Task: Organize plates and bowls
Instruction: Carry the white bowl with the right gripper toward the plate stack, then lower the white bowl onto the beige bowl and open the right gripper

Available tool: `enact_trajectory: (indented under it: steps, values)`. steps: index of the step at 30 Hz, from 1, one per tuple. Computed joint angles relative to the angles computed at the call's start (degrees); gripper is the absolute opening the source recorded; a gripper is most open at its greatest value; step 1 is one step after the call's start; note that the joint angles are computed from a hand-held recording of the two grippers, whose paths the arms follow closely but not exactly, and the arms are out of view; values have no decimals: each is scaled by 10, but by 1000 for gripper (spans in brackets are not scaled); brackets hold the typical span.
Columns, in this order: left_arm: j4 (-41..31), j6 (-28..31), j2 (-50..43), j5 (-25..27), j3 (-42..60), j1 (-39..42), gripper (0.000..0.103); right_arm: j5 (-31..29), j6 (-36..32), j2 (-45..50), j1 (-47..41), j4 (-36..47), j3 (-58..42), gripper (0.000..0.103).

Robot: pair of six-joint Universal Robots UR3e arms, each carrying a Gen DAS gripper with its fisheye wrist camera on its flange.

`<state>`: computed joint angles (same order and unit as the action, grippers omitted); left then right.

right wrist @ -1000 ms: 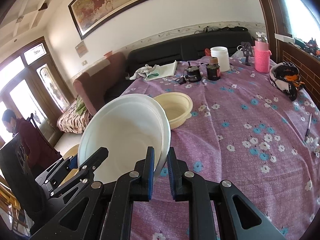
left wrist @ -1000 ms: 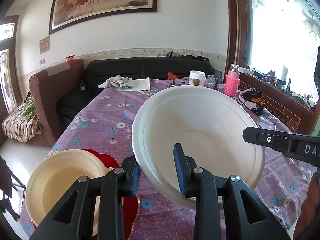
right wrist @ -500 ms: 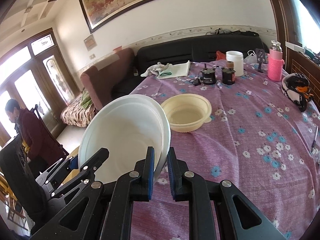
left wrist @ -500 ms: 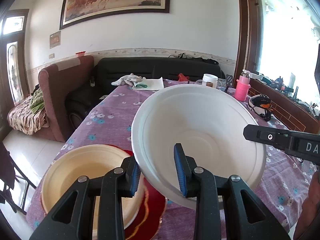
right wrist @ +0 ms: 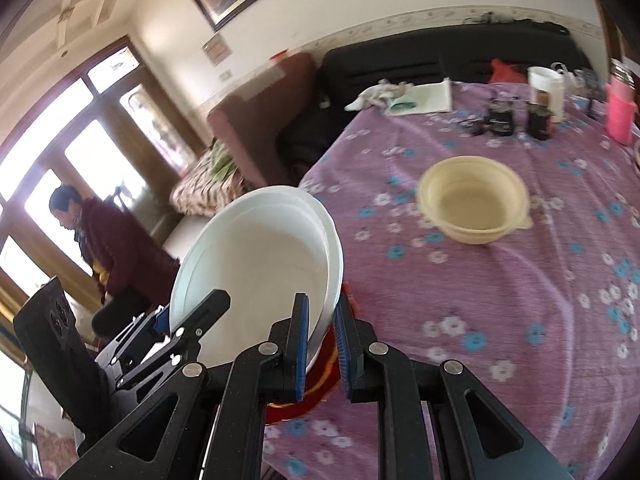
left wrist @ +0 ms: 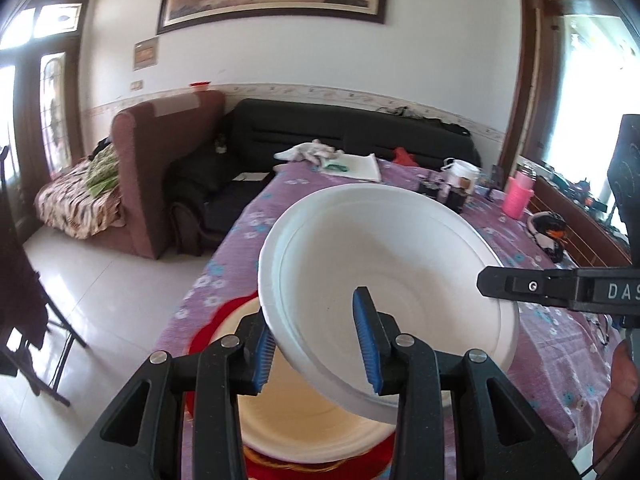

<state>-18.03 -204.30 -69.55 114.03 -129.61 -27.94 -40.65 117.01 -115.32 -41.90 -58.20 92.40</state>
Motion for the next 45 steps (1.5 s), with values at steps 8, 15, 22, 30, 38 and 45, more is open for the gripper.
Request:
enact_trajectory:
  steps: [8, 15, 22, 30, 38, 45]
  values:
    - [-45, 9, 75, -53, -54, 78, 35, -27, 112, 26, 118, -123, 34, 16]
    - [-61, 25, 110, -107, -91, 134, 35, -56, 148, 48, 158, -164, 55, 17]
    - [-51, 18, 91, -94, -91, 125, 35, -66, 156, 48, 164, -179, 72, 18]
    - [-47, 17, 86, -86, -92, 120, 41, -64, 118, 39, 150, -132, 59, 20]
    - [-42, 6, 87, -41, -87, 94, 64, -42, 27, 24, 70, -28, 28, 20]
    - [-32, -11, 74, 4, -54, 42, 64, -37, -25, 48, -32, 27, -5, 20]
